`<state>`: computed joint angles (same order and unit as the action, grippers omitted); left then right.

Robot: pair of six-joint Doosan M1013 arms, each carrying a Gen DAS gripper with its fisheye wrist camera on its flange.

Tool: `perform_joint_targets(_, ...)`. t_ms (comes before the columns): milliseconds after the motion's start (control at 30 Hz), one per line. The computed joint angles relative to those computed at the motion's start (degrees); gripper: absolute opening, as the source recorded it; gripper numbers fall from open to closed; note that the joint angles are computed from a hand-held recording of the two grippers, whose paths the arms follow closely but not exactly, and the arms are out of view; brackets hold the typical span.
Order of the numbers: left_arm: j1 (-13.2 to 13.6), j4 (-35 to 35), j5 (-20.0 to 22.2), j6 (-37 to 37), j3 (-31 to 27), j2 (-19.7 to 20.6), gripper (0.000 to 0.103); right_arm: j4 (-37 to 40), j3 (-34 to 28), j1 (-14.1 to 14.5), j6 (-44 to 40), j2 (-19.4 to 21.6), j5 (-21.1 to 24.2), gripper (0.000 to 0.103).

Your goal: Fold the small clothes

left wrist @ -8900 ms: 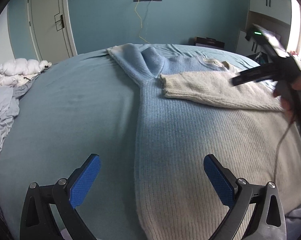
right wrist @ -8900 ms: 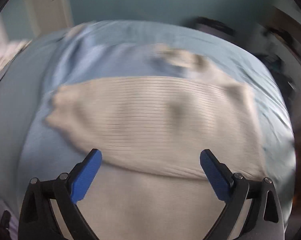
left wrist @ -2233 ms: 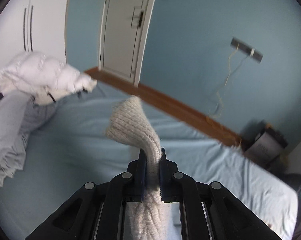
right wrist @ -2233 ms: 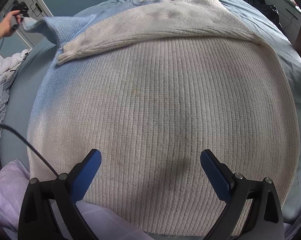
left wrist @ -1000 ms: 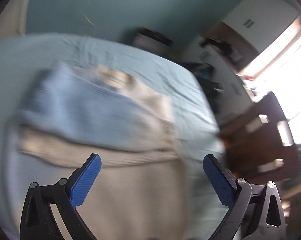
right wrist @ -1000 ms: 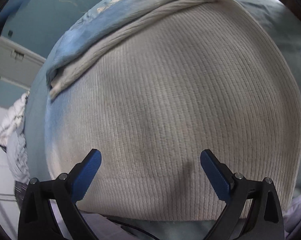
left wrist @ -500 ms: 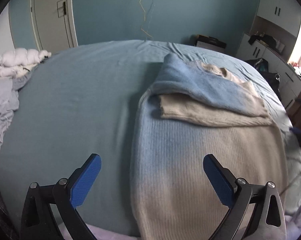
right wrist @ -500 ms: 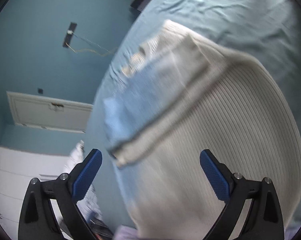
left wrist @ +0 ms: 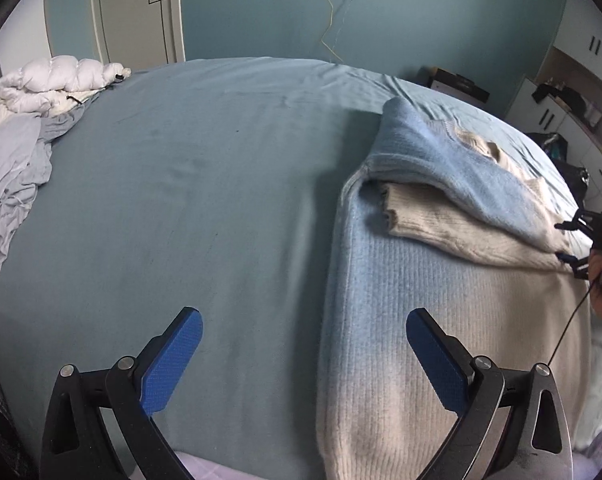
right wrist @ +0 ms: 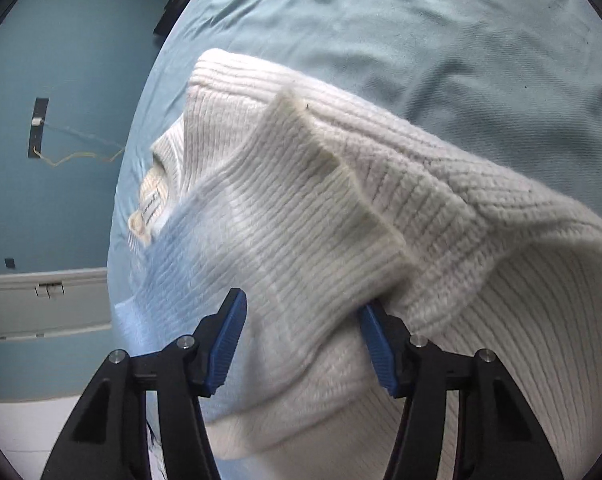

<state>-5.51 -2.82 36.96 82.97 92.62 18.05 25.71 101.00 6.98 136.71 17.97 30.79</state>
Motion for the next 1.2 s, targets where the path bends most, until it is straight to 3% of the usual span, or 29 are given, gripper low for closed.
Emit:
perform_joint_targets(33, 0.0, 0.0, 0.0, 0.0, 0.1, 0.0, 0.103, -4.2, -0.8, 0.4, 3.1, 0.3, 0.8, 0.037)
perform_joint_targets(67, 0.0, 0.1, 0.0, -0.2, 0.1, 0.0, 0.103, -8.5, -2.0, 0.8, 5.7, 0.7, 2.6, 0.008)
perform_joint_targets(167, -0.2, 0.7, 0.3, -0.8, 0.0, 0.0, 0.103, -16.8, -5.0, 1.9, 7.3, 0.8, 6.6, 0.004)
perform_joint_targets(333, -0.4, 2.4, 0.2, -2.0, 0.1, -0.2, 0.103, -27.3, -6.1, 4.1, 8.4, -3.4, 4.0, 0.003)
perform_joint_targets(500, -0.4, 1.4, -0.2, -1.3, 0.4, -0.6, 0.103, -45.4, -4.8, 7.7, 16.7, -9.2, 0.4, 0.003)
perform_joint_targets(633, -0.5, 1.2, -0.3, -0.9, 0.5, -0.8, 0.103, -52.7, -2.7, 9.0, 22.4, -10.5, 2.4, 0.003)
perform_joint_targets(667, -0.5, 0.9, -0.4, -0.6, 0.5, -0.8, 0.103, -52.7, -2.3, 9.2, 22.4, -9.9, 4.1, 0.005)
perform_joint_targets(733, -0.5, 0.9, -0.4, -0.4, 0.5, -0.9, 0.103, -51.2, -2.1, 9.2, 19.9, -7.8, 7.3, 0.019)
perform_joint_targets(767, -0.6, 0.9, -0.3, -0.3, 0.5, -0.8, 0.103, -51.4, -2.3, 9.4, 18.3, -6.4, 10.8, 0.043)
perform_joint_targets(800, -0.6, 0.7, -0.3, 0.0, 0.4, -0.8, 0.103, -51.6, -2.6, 9.8, 16.8, -4.7, 16.1, 0.059)
perform_joint_targets(900, -0.4, 0.0, -0.3, 0.5, 0.5, -0.9, 0.103, -50.7, -2.7, 10.7, 15.0, -2.7, 22.0, 0.059)
perform_joint_targets(967, -0.3, 0.0, -0.4, 0.1, 0.4, -0.8, 0.103, -49.9, -3.0, 11.7, 14.5, -3.1, 21.1, 0.059)
perform_joint_targets(1067, -0.2, -0.5, -0.1, 0.1, 0.2, -0.5, 0.103, -43.2, -7.0, 13.3, 7.0, -1.5, 19.0, 0.059)
perform_joint_targets(1200, -0.4, 0.1, 0.0, 0.1, 0.2, -0.4, 0.103, -34.0, -15.6, 15.8, -2.7, 4.7, 19.9, 0.059)
